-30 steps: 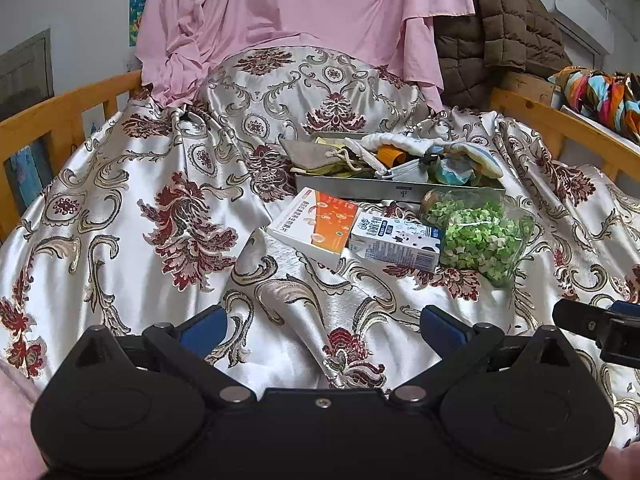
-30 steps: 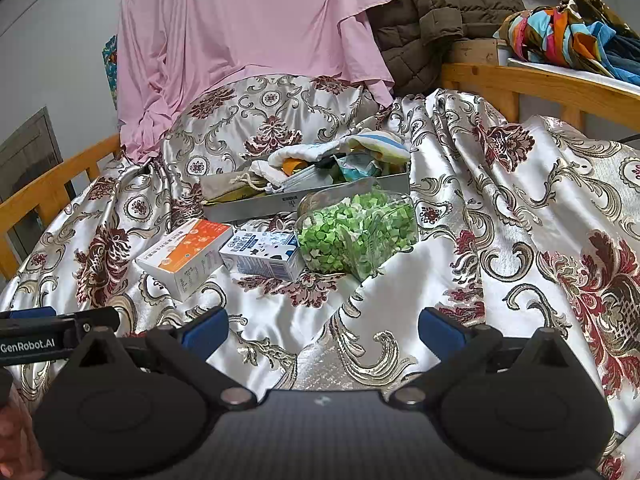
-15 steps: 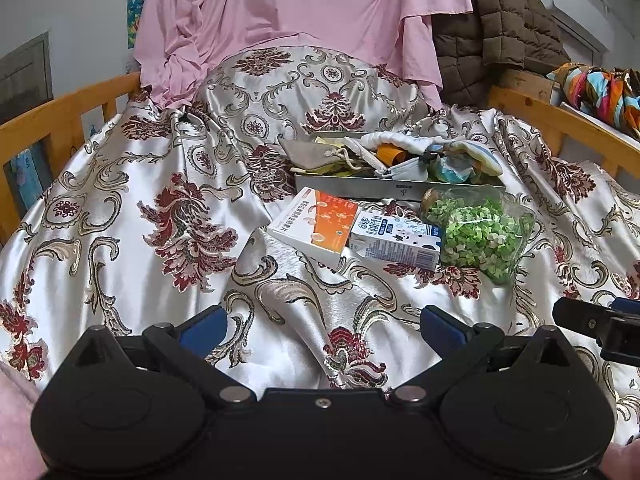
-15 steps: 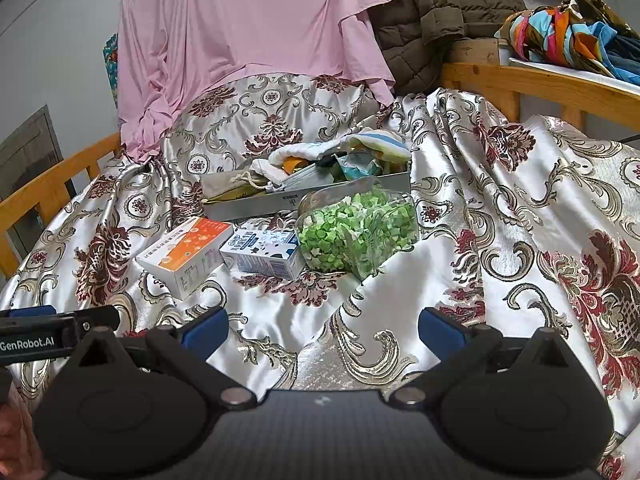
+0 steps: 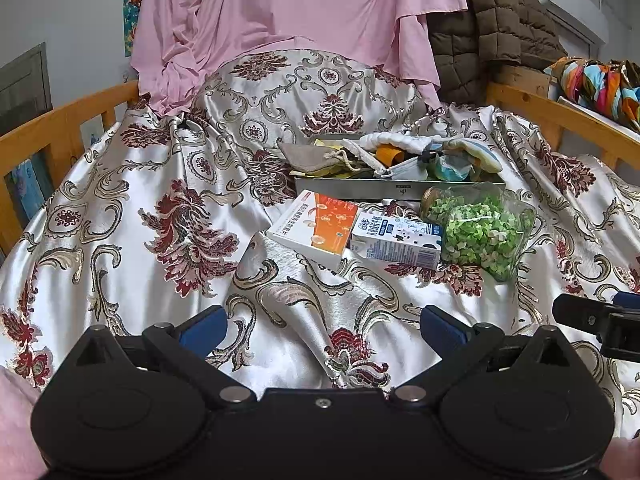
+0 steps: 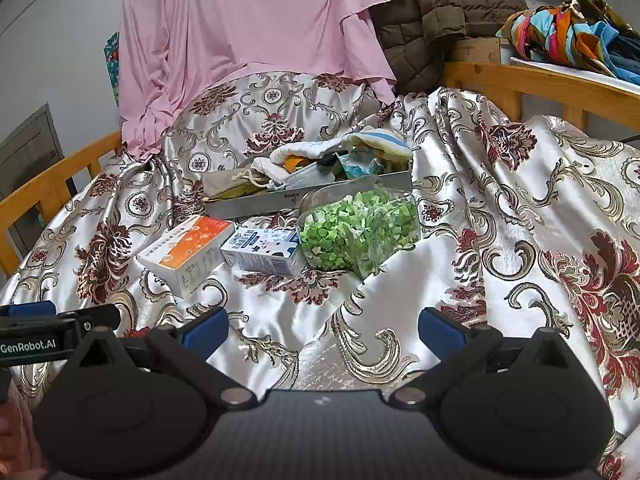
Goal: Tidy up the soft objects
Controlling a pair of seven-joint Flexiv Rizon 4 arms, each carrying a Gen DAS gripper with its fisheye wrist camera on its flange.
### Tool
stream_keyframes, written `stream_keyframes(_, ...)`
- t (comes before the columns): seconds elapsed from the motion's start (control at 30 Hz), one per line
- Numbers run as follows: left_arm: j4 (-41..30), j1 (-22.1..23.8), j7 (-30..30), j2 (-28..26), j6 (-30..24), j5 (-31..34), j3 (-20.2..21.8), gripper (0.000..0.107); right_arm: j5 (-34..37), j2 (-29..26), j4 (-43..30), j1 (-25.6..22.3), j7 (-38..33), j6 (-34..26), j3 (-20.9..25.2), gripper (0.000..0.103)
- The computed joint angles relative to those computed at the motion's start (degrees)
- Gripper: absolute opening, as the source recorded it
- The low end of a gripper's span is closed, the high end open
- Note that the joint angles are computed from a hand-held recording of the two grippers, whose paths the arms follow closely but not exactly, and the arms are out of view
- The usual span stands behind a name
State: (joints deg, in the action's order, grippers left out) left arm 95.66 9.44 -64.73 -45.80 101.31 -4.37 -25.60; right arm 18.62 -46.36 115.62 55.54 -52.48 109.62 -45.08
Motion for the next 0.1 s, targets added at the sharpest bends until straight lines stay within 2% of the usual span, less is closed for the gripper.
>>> stream_keyframes(0.1,-0.1,-0.1,0.0,0.0,0.0,0.0,0.1,0.102,-0.2,0.1,0.0,-0.3,-0.1,0.0,0.4,0.103)
